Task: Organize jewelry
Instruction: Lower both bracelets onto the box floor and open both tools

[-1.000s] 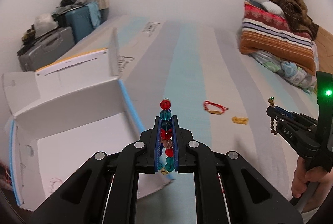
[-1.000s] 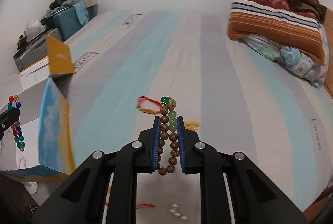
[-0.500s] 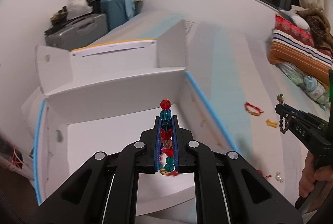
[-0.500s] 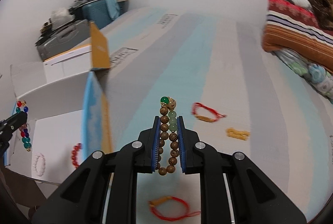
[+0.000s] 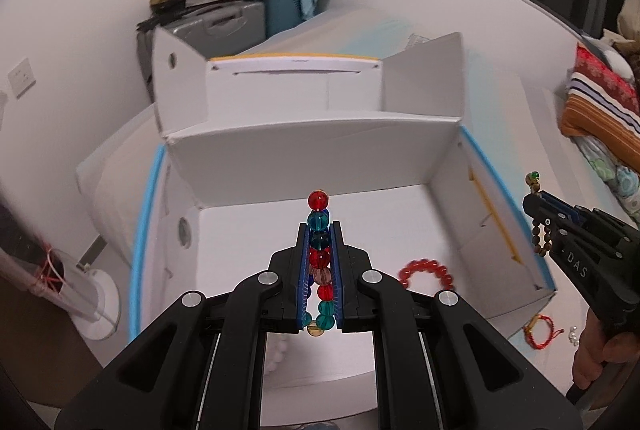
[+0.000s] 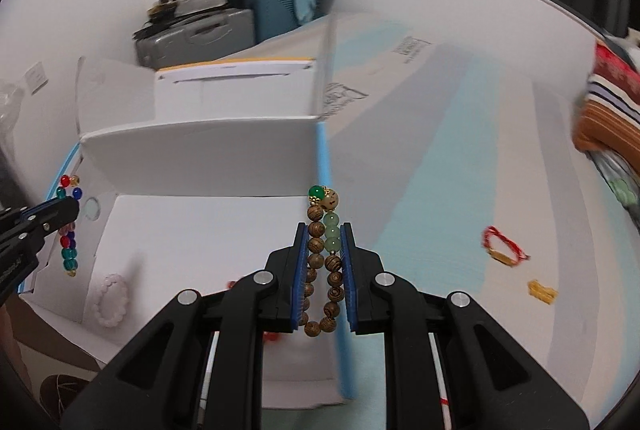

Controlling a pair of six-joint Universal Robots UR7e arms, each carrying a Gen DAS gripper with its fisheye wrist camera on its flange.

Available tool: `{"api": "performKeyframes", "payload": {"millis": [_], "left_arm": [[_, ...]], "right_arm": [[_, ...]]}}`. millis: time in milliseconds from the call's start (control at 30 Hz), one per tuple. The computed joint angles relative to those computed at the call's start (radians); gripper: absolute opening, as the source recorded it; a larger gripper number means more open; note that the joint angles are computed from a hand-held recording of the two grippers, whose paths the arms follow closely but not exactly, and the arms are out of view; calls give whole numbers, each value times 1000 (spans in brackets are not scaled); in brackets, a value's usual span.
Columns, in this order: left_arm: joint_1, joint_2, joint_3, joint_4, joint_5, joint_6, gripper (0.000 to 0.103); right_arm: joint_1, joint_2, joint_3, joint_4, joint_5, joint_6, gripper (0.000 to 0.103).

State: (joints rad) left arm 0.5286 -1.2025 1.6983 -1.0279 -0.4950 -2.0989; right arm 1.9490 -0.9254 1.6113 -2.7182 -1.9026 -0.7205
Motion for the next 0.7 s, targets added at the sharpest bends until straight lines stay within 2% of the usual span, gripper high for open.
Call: {"api": "performKeyframes", "payload": {"millis": [233, 333, 533, 700], "left_arm": [[13, -43, 45, -36, -30, 9, 9], [34, -79, 104, -193, -39, 112, 9], [88, -87, 135, -284, -87, 166, 9], [108, -83, 133, -287, -119, 168, 9]], "right_arm": [[22, 35, 1, 43, -8, -12, 15], [26, 62, -20, 82, -25, 7, 15], [33, 137, -114, 265, -125, 92, 15], [34, 154, -158, 366, -155, 144, 15]]}}
